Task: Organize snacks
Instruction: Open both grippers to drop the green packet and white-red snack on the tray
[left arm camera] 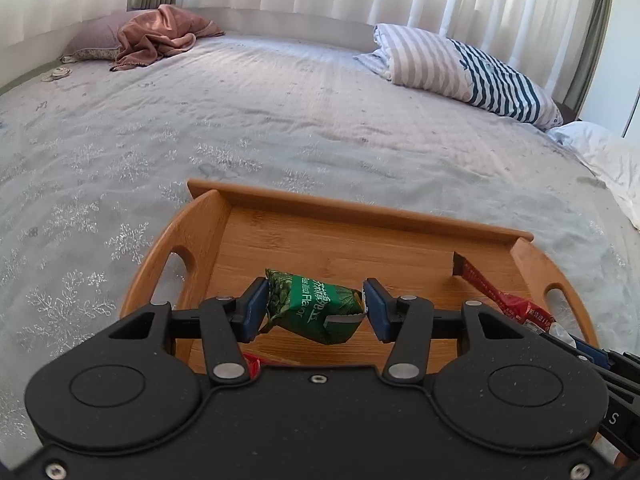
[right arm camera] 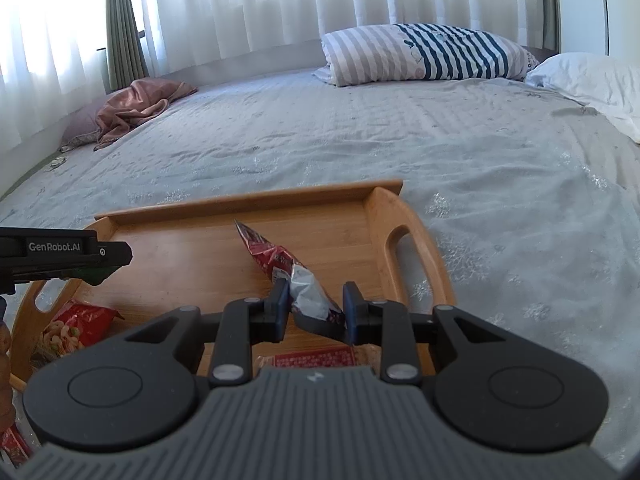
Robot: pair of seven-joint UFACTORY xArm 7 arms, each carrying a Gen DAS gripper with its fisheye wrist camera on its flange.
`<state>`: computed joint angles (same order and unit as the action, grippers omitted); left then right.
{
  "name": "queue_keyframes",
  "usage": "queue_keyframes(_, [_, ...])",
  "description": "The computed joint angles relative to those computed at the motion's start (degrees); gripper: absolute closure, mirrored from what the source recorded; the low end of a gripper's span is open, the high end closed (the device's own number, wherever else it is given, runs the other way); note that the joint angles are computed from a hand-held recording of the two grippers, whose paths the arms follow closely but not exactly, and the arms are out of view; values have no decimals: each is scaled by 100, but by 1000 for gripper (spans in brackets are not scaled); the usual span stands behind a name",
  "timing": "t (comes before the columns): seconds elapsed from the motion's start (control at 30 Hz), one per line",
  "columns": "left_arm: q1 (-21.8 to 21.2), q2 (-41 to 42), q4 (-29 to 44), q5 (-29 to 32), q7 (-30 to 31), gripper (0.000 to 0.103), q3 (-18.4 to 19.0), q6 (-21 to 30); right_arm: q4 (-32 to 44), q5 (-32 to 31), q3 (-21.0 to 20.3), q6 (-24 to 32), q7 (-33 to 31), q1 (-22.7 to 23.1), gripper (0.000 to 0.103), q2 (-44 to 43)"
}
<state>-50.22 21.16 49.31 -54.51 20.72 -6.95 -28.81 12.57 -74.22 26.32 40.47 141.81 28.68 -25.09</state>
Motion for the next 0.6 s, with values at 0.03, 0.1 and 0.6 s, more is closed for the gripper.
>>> queue_keyframes(0.03, [-10, 20, 17, -17, 15, 54, 9, 15, 1, -59, -13, -38, 46, -26, 71, 34])
queue_keyframes(0.1, [-38, 40, 34, -45, 61, 54, 34, 33, 37, -195, -45, -103, 153, -72, 71, 147])
queue_keyframes(0.6, [-364, 293, 288, -457, 536, 53, 315, 166, 188, -649, -331, -48, 331, 89, 70, 568])
